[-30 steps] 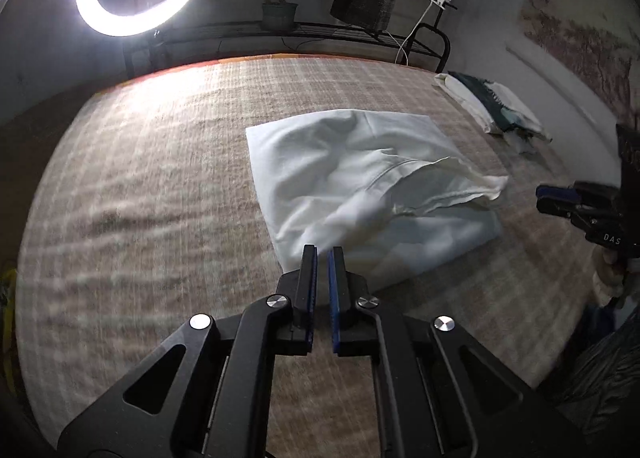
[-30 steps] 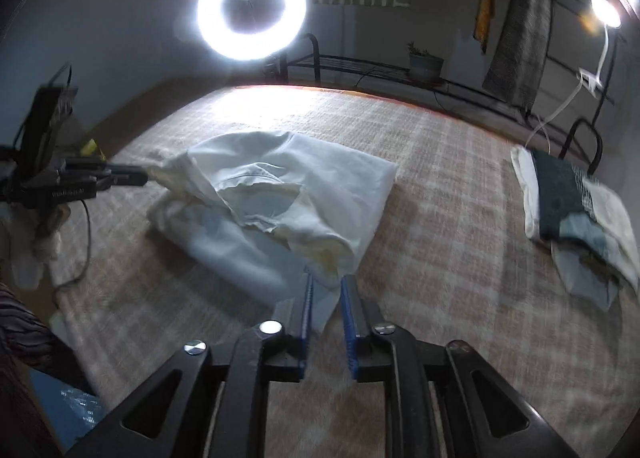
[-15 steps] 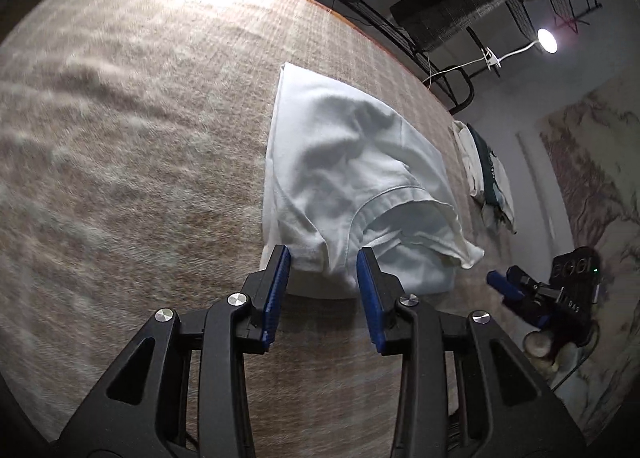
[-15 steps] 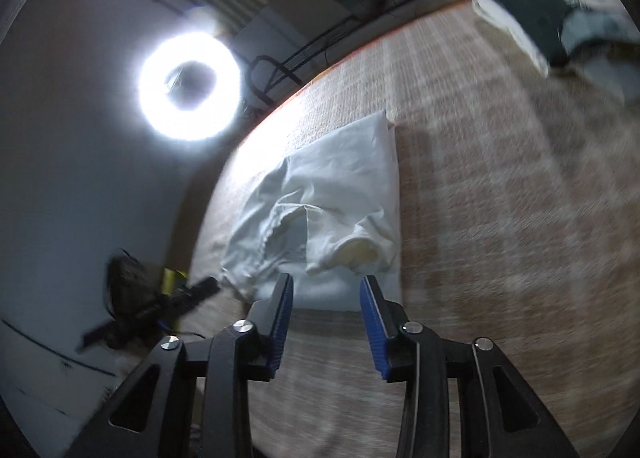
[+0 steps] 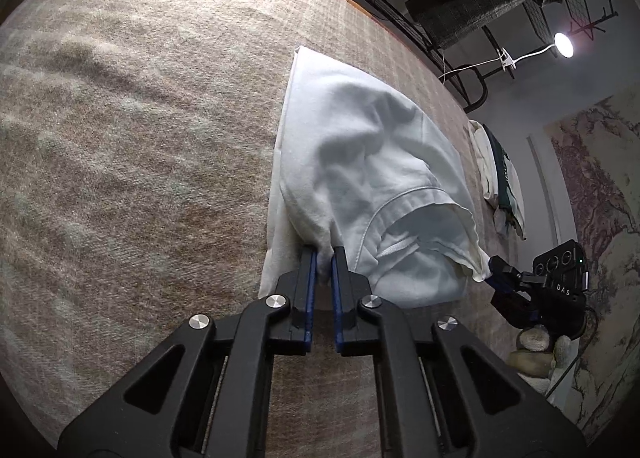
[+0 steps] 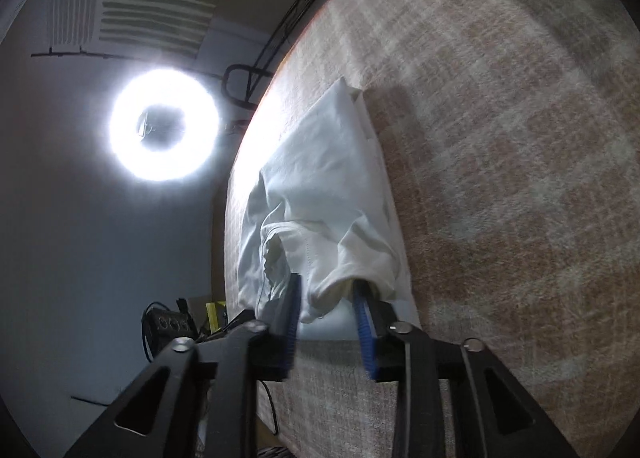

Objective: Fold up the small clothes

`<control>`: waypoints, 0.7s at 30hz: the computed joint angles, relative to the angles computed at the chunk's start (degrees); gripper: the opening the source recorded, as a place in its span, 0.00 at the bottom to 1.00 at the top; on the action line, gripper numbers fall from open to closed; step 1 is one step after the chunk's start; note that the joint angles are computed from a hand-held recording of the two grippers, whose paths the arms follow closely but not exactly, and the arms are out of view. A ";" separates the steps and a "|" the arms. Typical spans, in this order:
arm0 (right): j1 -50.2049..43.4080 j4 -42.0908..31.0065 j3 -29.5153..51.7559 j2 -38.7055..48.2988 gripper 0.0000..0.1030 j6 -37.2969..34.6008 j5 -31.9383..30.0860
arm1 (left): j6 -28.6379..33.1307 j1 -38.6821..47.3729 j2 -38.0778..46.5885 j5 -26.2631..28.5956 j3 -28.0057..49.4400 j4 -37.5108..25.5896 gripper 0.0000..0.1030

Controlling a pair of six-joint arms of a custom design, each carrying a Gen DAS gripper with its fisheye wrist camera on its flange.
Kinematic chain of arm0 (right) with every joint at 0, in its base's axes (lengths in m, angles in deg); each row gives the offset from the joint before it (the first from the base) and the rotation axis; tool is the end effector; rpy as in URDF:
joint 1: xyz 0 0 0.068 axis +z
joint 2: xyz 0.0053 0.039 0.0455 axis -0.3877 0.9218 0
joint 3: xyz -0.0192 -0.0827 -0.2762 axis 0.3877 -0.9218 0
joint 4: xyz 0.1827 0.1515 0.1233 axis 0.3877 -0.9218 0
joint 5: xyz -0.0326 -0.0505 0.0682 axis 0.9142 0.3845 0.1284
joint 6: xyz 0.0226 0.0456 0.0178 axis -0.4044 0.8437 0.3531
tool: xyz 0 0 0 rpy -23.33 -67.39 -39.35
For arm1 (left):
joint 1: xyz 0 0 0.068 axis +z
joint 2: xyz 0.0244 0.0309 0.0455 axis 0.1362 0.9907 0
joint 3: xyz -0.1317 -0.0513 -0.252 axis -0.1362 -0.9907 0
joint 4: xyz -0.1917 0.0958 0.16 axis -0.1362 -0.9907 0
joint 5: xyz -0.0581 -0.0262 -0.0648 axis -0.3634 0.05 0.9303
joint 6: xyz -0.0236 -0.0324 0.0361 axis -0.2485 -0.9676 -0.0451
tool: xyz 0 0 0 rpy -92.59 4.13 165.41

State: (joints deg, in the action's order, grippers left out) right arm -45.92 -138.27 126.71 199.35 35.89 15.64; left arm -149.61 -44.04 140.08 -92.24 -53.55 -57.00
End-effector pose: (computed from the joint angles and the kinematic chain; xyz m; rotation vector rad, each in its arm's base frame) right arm 0.2926 -0.0937 0.0903 -0.0408 2.6564 1.4287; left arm 0.1182 -0.1410 0.1002 -0.6353 2.5060 -0.7775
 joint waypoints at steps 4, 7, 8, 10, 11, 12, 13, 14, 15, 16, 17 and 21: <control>0.84 2.83 -2.71 -4.39 0.02 -0.22 0.63 | 0.09 -0.66 -4.33 -0.80 -0.91 -1.21 0.03; -0.85 -1.58 -2.53 -7.31 0.00 -4.62 -0.51 | -0.46 -0.83 -9.41 -1.40 -2.48 -2.64 0.03; -1.35 -3.07 -2.44 -8.27 0.00 -6.58 -0.98 | -0.01 -0.76 -9.36 -1.43 -2.41 -3.38 0.03; -1.46 -2.40 -3.82 -10.41 0.00 -8.73 0.08 | -0.01 -0.38 -6.75 -0.29 -2.59 -2.35 0.03; -1.41 -0.98 -4.76 -10.79 0.00 -8.49 1.65 | -0.28 0.04 -5.52 0.58 -2.94 -0.90 0.03; -0.85 1.23 -5.89 -10.49 0.00 -7.02 3.58 | -0.49 0.18 -4.60 1.19 -3.22 0.07 0.03; -0.28 2.89 -6.61 -9.42 0.00 -5.47 5.09 | -0.90 -0.08 -4.96 1.11 -3.43 -0.11 0.03; 0.16 4.21 -7.18 -8.91 0.00 -4.18 6.17 | -1.12 -0.25 -6.60 0.86 -3.65 -0.49 0.03; 0.28 5.07 -7.62 -8.65 0.00 -3.06 6.80 | -0.75 -0.38 -8.54 0.50 -3.75 -1.76 0.03; -0.56 2.21 -6.60 -7.48 0.00 -3.72 5.43 | 0.39 -0.56 -11.04 -0.42 -3.03 -5.00 0.03; -0.94 0.04 -5.91 -7.80 0.00 -5.09 4.33 | 1.20 -0.67 -11.90 -1.00 -2.62 -6.70 0.03; -1.60 0.03 -5.75 -12.18 0.00 -8.35 4.59 | 1.23 0.42 -7.99 0.78 -3.23 -4.53 0.03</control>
